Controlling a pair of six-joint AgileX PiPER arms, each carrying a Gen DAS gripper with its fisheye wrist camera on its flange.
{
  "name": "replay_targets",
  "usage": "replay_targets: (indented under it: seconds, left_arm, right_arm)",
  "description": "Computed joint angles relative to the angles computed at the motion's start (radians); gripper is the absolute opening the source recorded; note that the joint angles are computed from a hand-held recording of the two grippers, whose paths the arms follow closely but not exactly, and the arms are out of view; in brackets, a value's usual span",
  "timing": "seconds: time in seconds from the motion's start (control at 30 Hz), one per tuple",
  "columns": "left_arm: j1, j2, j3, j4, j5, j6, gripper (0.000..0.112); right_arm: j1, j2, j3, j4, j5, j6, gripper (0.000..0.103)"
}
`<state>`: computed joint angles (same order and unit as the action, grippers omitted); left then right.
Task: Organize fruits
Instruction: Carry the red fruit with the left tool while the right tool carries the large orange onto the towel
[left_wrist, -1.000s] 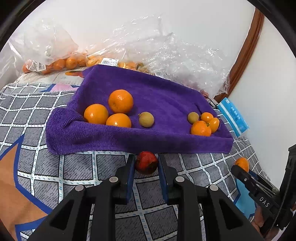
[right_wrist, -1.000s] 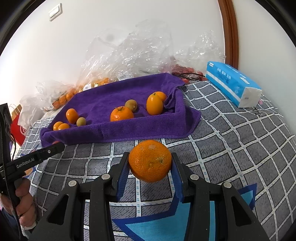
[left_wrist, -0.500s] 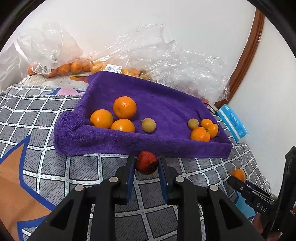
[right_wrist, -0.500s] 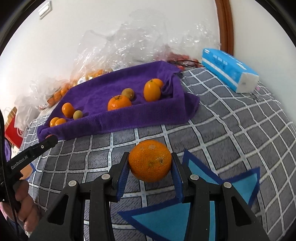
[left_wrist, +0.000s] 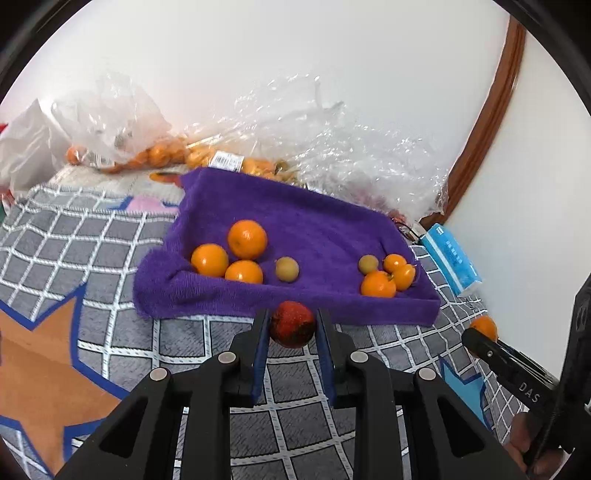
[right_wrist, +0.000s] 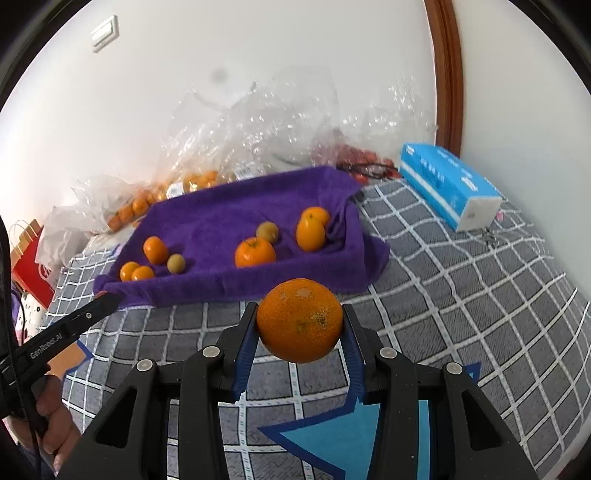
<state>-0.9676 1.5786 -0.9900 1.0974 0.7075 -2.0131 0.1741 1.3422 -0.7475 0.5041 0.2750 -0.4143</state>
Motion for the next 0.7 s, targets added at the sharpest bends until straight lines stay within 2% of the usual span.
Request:
replay_targets:
  seconds: [0.27,0.33,0.43,0.7]
  left_arm:
    - [0.020,-0.010,-0.069,-0.119,0.034,0.172,0.023]
    - [0.015,-0.008,-0.086,-0.120,0.062,0.184,0.023]
    - [0.023,-0.021,-0.095,-0.127,0.059,0.201,0.023]
    - [0.049,-0.030,-0.114,-0.137,0.070,0.240,0.023]
  right_arm:
    - [0.013,-0.010,-0.021,-0.086,0.002,0.096,0.043]
    - [0.009,-0.002,-0.035,-0.088,0.008,0.100,0.043]
    - [0.009,0.008,-0.054,-0.104,0.007,0.113,0.043]
    - [0.057,0.055,-0.124,-0.281,-0.003,0.273,0.043]
